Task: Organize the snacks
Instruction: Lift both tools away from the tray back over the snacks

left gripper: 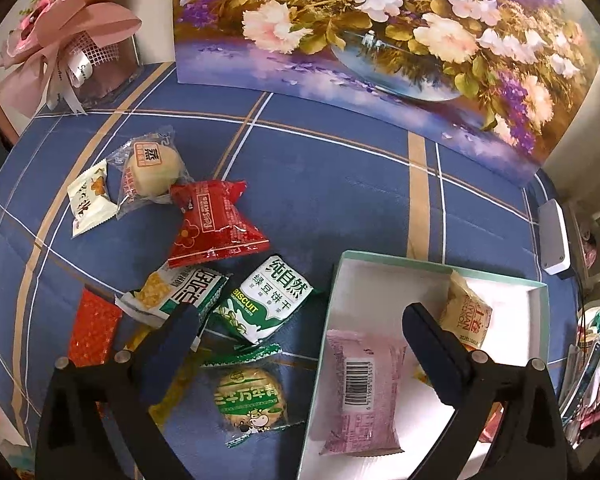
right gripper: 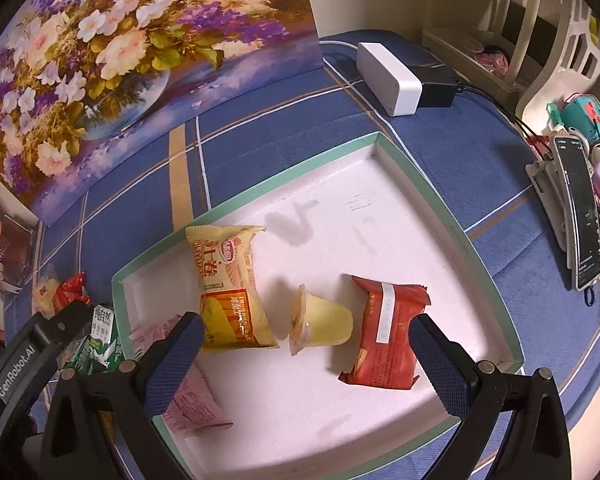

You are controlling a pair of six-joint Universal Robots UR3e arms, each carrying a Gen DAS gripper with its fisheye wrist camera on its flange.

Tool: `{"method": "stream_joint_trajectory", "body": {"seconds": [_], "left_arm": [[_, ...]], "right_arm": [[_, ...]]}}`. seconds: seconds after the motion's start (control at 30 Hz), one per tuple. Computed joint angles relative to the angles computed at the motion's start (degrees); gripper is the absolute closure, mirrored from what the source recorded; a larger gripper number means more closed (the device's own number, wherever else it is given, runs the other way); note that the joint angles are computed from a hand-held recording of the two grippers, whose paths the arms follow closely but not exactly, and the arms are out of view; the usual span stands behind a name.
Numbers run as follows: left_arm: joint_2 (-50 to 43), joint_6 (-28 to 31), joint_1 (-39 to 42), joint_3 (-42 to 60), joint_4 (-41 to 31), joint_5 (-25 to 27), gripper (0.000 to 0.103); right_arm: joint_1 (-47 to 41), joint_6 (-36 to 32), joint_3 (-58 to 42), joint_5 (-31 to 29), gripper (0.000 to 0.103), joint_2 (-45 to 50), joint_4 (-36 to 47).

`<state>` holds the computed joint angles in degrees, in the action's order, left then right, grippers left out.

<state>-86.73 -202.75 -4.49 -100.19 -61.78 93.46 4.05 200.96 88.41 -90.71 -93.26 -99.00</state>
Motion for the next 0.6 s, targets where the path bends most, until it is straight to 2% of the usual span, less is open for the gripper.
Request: {"method": "stream_joint_trajectory", "body": {"seconds": [0.2, 0.27, 0.6], "left_arm": [[1.66, -0.09, 1.28, -0.89, 0.62, -0.12, 0.001], [1.96, 0.51, 1.24, -0.90, 0.98, 1.12, 0.001], [8.99, 5.83, 5.51, -5.82, 7.02, 0.55, 0.001]], "right_arm": [[1.29, 0.28, -1.48, 0.08, 0.000, 0.25, 0.18], [1.05, 0.37, -1.32, 1.89, 0.000, -0.16, -0.28], [3.11, 1.82, -0.31, 6.40, 0.000, -0.77, -4.75]]}}
